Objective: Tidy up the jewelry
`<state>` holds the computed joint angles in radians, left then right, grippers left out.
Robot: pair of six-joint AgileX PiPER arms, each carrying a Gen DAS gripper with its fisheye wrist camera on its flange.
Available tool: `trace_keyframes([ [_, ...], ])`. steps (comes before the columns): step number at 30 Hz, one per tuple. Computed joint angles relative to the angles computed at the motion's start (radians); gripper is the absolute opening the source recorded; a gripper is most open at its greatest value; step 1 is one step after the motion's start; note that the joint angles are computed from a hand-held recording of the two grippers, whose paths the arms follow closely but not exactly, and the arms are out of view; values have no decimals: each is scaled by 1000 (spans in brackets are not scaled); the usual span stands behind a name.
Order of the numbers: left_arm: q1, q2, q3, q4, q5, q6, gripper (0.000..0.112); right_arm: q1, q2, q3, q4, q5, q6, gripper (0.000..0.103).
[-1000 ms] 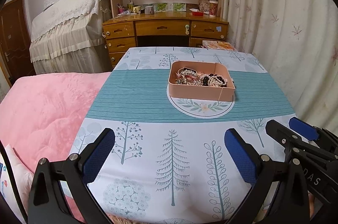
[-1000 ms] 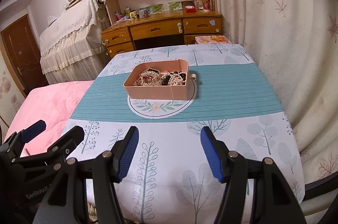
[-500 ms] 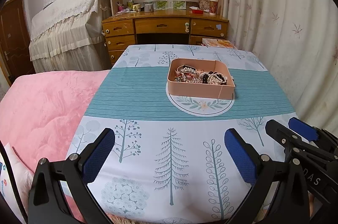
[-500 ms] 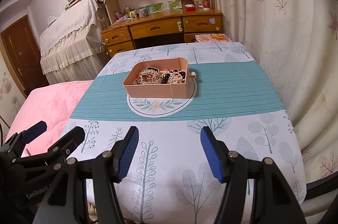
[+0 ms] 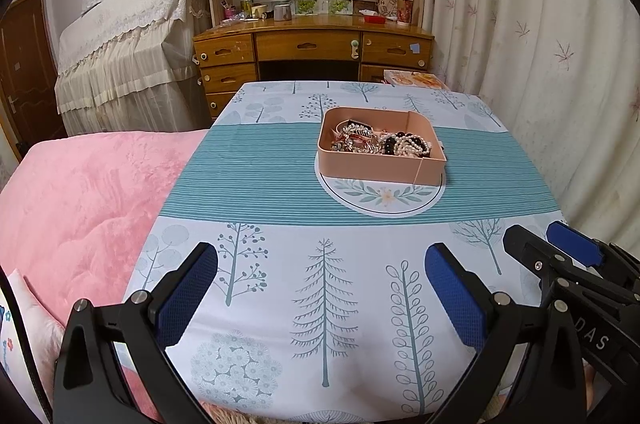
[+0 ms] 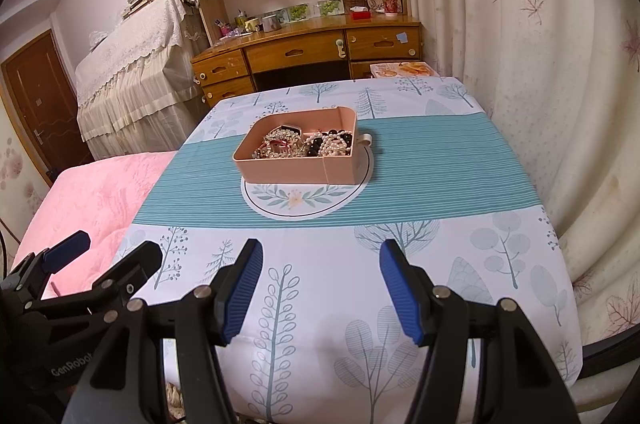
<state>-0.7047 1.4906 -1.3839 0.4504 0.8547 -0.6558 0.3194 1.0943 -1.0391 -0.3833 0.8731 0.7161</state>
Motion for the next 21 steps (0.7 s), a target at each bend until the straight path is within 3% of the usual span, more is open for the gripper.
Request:
trace_keyframes([
  [21, 2, 4, -5, -2, 4, 4, 102, -3, 0, 6, 8, -4, -3, 61],
])
